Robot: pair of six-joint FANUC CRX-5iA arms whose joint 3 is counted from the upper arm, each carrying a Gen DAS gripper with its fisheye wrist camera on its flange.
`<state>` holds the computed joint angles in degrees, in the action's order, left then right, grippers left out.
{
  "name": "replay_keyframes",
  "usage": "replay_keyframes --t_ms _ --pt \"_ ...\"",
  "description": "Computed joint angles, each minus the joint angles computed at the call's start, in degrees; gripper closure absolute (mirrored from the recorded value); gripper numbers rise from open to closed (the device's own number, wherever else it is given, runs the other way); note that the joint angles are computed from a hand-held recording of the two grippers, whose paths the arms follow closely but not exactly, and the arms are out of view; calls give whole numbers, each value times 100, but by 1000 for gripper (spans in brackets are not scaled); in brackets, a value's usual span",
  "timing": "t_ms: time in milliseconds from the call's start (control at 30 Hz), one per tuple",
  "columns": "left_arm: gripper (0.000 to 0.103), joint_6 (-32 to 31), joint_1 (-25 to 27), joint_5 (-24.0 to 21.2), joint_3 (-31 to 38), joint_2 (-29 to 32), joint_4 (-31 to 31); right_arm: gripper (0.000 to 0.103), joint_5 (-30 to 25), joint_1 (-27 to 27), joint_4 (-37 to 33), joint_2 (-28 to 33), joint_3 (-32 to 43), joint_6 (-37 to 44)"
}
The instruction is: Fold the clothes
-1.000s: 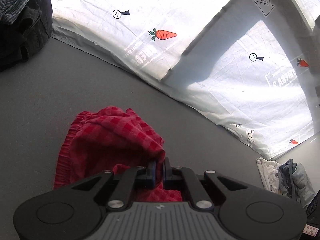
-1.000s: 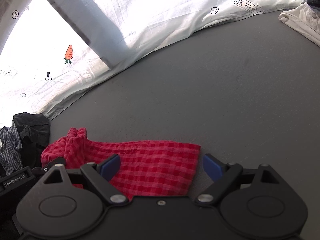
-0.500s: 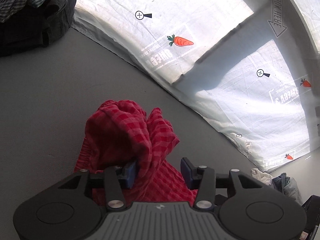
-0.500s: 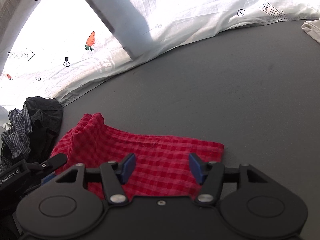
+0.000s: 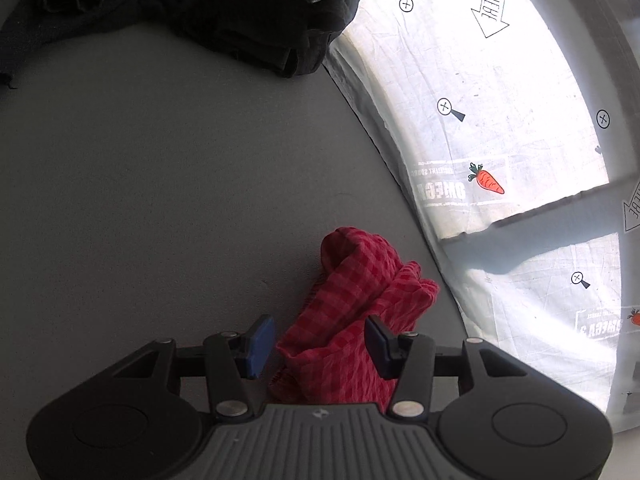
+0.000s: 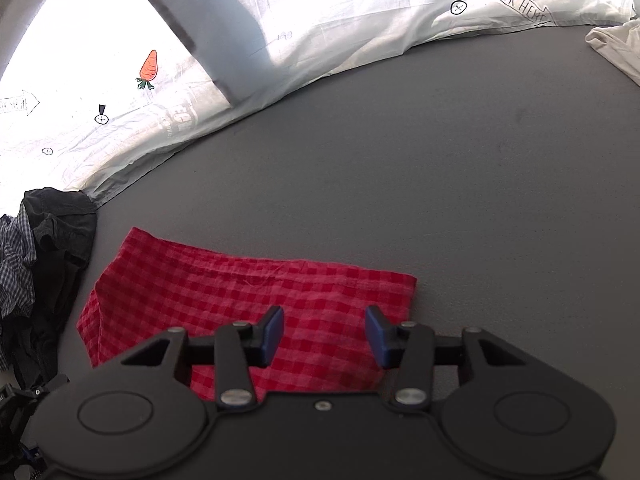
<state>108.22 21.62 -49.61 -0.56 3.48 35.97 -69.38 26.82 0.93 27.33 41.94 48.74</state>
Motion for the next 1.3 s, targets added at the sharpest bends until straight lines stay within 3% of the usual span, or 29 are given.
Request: replay_keyframes --t_ms 100,233,500,600,667,800,967,1167,1300 --pt "52 8 24 -182 -15 29 1 55 -102 -35 58 -32 -101 -175" --pt "51 -360 -63 -163 -207 131 620 51 -134 -140 -167 -100 -238 -501" --pt "51 -601 -322 -593 307 455 359 53 194 -276 -424 -229 -568 -791" --pt "51 -616 -358 -705 437 475 199 64 327 -312 -516 -249 -659 -696" --pt "51 -609 -388 -820 603 509 17 98 519 -368 -727 -336 -765 -487" --pt "51 -724 -472 -877 830 536 -204 100 1095 -414 -1008 -623 -1110 -274" --pt "51 -935 -601 -1020 1142 624 -328 101 1697 -745 -2308 -910 -1329 90" --pt "51 -1343 -771 -1002 1218 760 134 101 2580 -1439 -5389 -1131 -1773 289" --pt "49 -1690 -991 -1148 1517 976 131 101 2668 -1524 -6144 -1114 -1920 81"
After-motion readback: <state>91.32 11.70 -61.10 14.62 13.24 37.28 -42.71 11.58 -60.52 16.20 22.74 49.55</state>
